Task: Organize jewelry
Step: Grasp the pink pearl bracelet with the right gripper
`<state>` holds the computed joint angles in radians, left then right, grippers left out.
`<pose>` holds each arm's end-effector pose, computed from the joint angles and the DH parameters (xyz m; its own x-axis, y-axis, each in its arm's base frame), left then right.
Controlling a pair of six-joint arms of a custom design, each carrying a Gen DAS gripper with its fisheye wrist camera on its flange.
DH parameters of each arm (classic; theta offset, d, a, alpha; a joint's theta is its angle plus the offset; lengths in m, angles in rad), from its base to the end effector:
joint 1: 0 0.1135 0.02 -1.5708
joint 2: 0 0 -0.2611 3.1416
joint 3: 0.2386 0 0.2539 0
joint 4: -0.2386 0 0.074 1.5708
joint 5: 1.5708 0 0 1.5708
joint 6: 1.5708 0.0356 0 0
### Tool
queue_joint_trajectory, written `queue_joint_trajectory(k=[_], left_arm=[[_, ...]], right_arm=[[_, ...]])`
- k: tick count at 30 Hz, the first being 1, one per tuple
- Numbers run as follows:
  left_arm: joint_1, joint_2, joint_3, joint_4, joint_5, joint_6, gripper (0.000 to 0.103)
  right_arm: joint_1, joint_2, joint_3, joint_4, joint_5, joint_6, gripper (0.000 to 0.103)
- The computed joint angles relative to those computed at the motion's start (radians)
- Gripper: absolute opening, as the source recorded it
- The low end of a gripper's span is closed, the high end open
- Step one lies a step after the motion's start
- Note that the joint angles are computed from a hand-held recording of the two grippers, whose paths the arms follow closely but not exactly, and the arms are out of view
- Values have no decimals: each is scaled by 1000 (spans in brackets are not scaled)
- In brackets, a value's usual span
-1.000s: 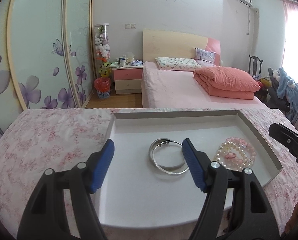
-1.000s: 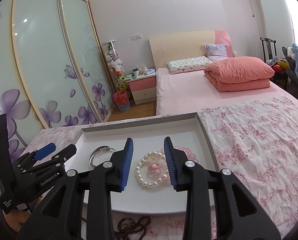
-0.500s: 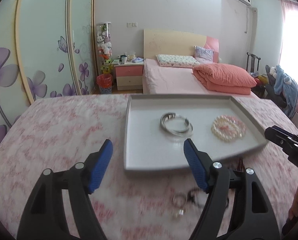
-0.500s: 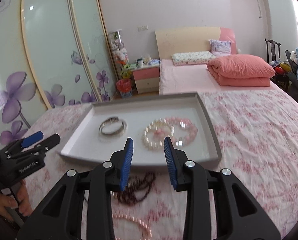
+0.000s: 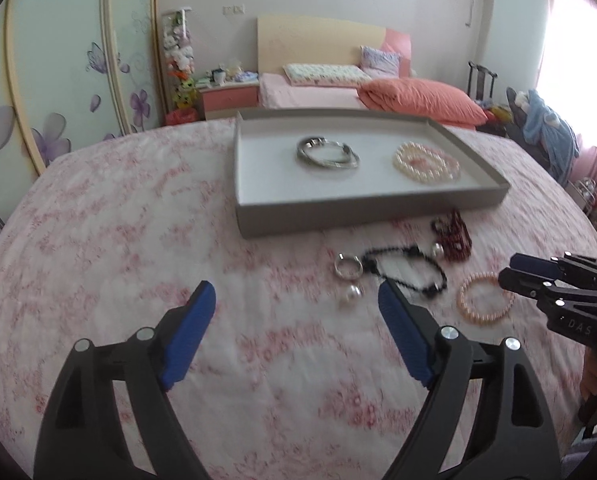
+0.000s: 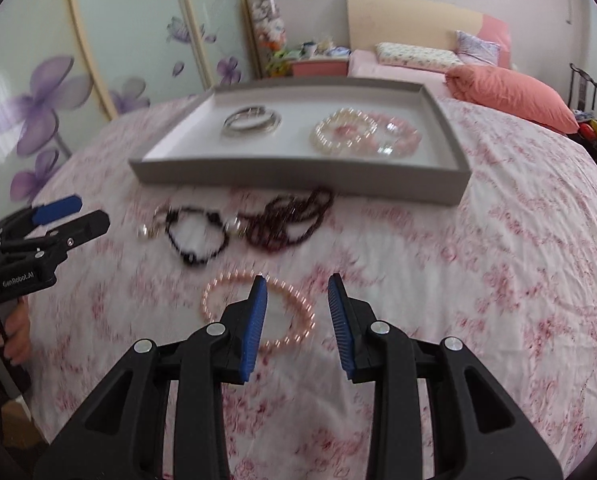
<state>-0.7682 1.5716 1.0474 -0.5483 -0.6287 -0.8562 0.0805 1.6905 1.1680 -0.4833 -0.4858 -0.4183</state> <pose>0.2396 -0.2024 0.2128 -0.6858 -0.1869 -0.7034 -0.2413 0.9702 -0.0225 0.3489 0.0448 0.2125 -0.6392 -0.4119 -0.6494 -0.6346 0.7595 0.1429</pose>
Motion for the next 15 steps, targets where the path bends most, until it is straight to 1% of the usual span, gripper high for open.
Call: queue_joint_trajectory(k=[4,5,6,8,10,13,15], left_arm=[[-4,30,18,-9,26,11,82],[-7,36,22,-11,27,11,82],[-10,44,30,-13,30,13,82],[-11,62,47,-22,38,21,82],[-13,81,64,-30,46,25,82],[-13,114,96,-48,59,29,82],[-15,132,113,-57,63,30,81]], right_arm=[[18,6,-16,0,45,-24,23],[21,2,-20,8,55,-28,20],[25,-4,-26,16,73,-35,14],[31,-10,-39,38,99,-32,9],[20,-8,-39,59,129,-5,8],[-7,16,-22,95,181,69,7],[-27,33,-3,98,192,99,7]])
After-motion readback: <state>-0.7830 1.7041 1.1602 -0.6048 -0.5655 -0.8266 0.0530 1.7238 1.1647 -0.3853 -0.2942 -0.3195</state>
